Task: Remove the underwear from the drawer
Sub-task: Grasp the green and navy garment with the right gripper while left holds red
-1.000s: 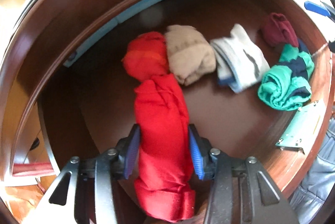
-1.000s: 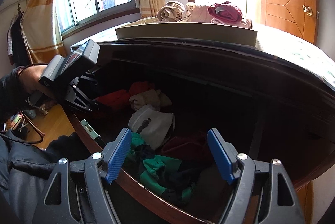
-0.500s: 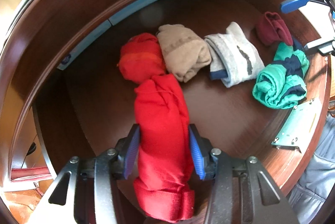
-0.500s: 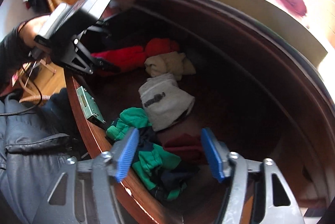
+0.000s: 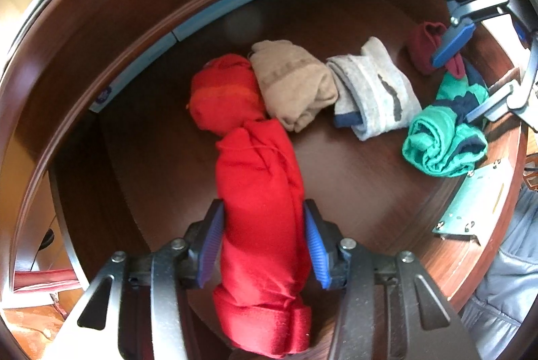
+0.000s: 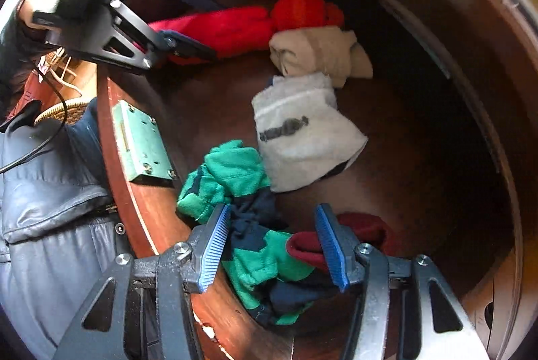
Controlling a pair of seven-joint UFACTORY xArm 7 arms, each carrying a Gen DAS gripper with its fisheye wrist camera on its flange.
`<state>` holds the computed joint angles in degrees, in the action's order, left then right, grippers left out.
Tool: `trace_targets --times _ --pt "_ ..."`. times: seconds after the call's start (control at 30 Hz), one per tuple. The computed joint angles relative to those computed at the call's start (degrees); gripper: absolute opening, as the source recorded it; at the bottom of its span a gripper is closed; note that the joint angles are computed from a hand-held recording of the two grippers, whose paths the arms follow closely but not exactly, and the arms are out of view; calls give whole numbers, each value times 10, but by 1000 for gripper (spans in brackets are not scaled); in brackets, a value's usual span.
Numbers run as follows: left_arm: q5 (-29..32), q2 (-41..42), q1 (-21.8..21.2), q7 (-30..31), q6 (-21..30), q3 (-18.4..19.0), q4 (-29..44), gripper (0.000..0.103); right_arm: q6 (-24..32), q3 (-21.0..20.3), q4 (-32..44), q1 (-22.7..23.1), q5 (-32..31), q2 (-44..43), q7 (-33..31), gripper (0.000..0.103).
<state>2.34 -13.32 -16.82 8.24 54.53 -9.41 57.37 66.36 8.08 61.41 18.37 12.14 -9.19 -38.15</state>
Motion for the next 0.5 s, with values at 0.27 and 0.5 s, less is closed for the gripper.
trace_targets --times 0.27,0.5 --pt "-8 1 2 6 3 4 1 49 89 -4 62 -12 27 72 8 55" --pt "-11 9 3 4 14 4 12 54 113 -3 83 -23 45 99 11 55"
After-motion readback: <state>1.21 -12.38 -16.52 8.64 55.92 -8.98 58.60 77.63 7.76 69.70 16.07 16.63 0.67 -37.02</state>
